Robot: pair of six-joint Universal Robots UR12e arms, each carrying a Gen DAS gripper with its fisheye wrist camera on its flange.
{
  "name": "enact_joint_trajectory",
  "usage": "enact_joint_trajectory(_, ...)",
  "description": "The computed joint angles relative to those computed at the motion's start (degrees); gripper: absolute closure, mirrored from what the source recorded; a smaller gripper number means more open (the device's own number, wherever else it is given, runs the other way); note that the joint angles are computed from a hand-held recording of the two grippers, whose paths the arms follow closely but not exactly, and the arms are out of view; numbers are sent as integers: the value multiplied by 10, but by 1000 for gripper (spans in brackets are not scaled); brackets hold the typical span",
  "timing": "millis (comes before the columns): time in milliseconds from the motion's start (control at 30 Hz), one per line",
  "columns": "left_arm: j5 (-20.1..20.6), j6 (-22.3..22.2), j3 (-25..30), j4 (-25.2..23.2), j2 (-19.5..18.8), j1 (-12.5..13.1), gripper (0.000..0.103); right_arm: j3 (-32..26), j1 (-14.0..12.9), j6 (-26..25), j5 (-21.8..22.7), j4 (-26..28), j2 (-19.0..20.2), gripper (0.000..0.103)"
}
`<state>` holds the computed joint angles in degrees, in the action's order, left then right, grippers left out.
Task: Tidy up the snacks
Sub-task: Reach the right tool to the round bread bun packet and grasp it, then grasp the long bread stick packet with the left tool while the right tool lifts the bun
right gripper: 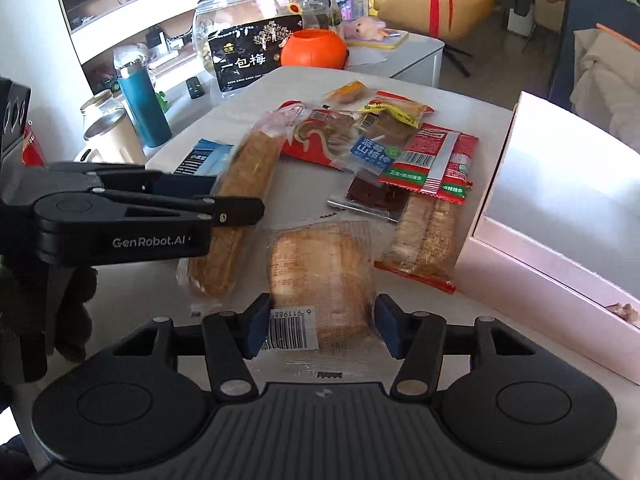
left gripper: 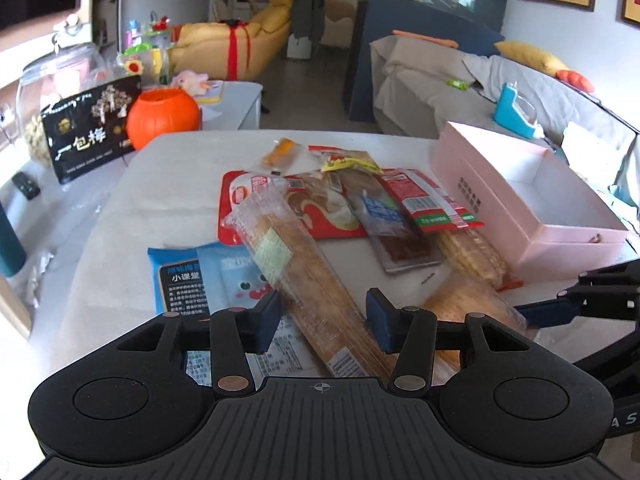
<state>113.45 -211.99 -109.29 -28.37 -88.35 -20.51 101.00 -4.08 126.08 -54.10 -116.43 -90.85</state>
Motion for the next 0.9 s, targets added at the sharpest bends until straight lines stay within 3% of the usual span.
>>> enact_joint_trajectory(100, -29, -19, -8, 3, 12, 9, 57, 2, 4, 11, 2, -10, 4, 45)
enact_joint_trajectory(233, -20, -16, -13, 24, 19, 4, 83, -4, 4, 10, 18, -1, 5, 51)
enact_joint_trajectory(267, -19, -11, -13, 35, 20, 3, 84, -10, 0, 8, 32, 11, 6, 51)
enact_joint_trajectory(400, 1, 36, 5, 72, 12, -10, 85, -29, -25, 39, 101, 13, 5, 52)
enact_joint_trajectory(533, 23, 42, 27, 20, 4, -17, 84, -35, -56, 107, 150, -59, 5, 52)
enact_joint_trajectory(600, 29, 26, 34, -26, 2, -19, 83, -35, -63, 115, 147, -67, 3, 52)
enact_joint_trajectory(700, 27, 13, 38, -78, -3, -19, 80, -32, -64, 74, 131, -16, 1, 52)
enact_joint_trajectory(733, 24, 11, 40, -91, -5, -18, 73, -30, -62, 57, 124, 2, 0, 52)
enact_joint_trajectory(767, 26, 13, 39, -88, -8, -19, 64, -27, -59, 42, 116, 17, 0, 52)
enact_joint_trajectory(900, 8, 13, 39, -99, -12, -10, 62, -15, -34, 7, 73, 55, 0, 51)
